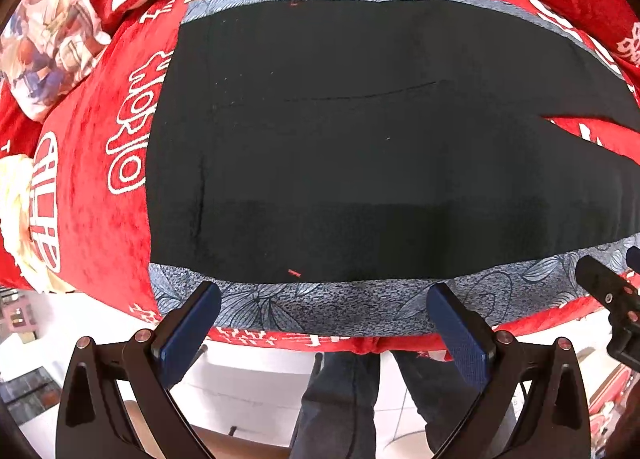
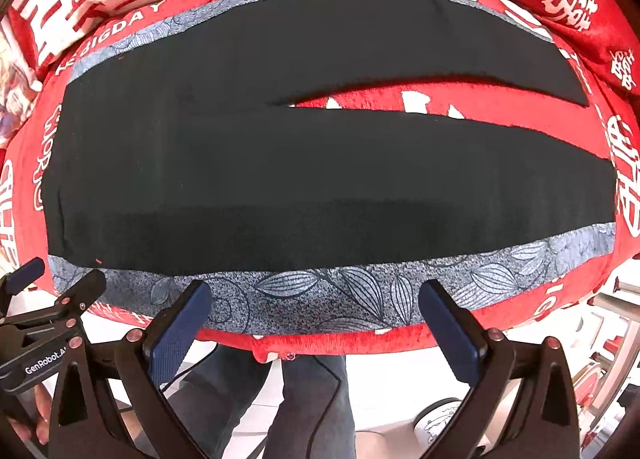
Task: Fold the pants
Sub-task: 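Position both grippers open above the waistband of the black trousers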
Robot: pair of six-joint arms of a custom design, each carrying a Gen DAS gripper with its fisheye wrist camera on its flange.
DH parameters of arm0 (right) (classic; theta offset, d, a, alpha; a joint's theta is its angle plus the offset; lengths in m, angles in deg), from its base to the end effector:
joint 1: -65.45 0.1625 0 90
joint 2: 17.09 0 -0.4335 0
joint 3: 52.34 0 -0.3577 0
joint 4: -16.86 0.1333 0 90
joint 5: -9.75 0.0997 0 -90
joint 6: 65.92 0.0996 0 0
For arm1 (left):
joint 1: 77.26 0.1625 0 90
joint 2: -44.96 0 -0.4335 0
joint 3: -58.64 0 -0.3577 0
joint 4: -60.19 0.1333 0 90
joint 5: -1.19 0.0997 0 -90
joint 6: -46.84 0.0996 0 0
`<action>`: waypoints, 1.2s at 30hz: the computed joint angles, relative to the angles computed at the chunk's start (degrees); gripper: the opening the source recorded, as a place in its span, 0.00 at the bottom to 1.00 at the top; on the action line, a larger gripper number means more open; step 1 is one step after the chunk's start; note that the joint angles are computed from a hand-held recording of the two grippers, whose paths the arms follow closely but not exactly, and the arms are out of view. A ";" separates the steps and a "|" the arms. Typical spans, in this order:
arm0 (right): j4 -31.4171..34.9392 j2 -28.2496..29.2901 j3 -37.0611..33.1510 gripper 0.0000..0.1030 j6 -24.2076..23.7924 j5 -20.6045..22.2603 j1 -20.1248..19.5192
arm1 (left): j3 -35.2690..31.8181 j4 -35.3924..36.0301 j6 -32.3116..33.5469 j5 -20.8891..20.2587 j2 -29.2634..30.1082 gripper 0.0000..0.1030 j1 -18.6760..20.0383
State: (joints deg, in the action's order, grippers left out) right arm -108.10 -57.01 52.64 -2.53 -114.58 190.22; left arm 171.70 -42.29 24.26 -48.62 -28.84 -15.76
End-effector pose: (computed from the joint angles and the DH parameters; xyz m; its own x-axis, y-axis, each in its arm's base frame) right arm 0.3646 -0.3900 -0.0048 -0.6727 0.3204 0.6669 0.2413 0.9471 -0.2116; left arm -0.0423 -0.4921 0.2396 -0.6553 0.2713 -0.7050 0.1888 0.9625 0.1948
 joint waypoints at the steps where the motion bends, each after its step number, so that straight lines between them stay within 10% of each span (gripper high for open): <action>1: 0.06 0.11 -0.14 1.00 -0.04 -0.22 -0.04 | 0.15 -0.51 0.23 0.15 -0.02 1.00 0.17; 36: 0.73 1.26 -0.90 1.00 2.55 -0.58 0.43 | 1.57 -3.59 3.98 -0.06 -0.69 1.00 0.93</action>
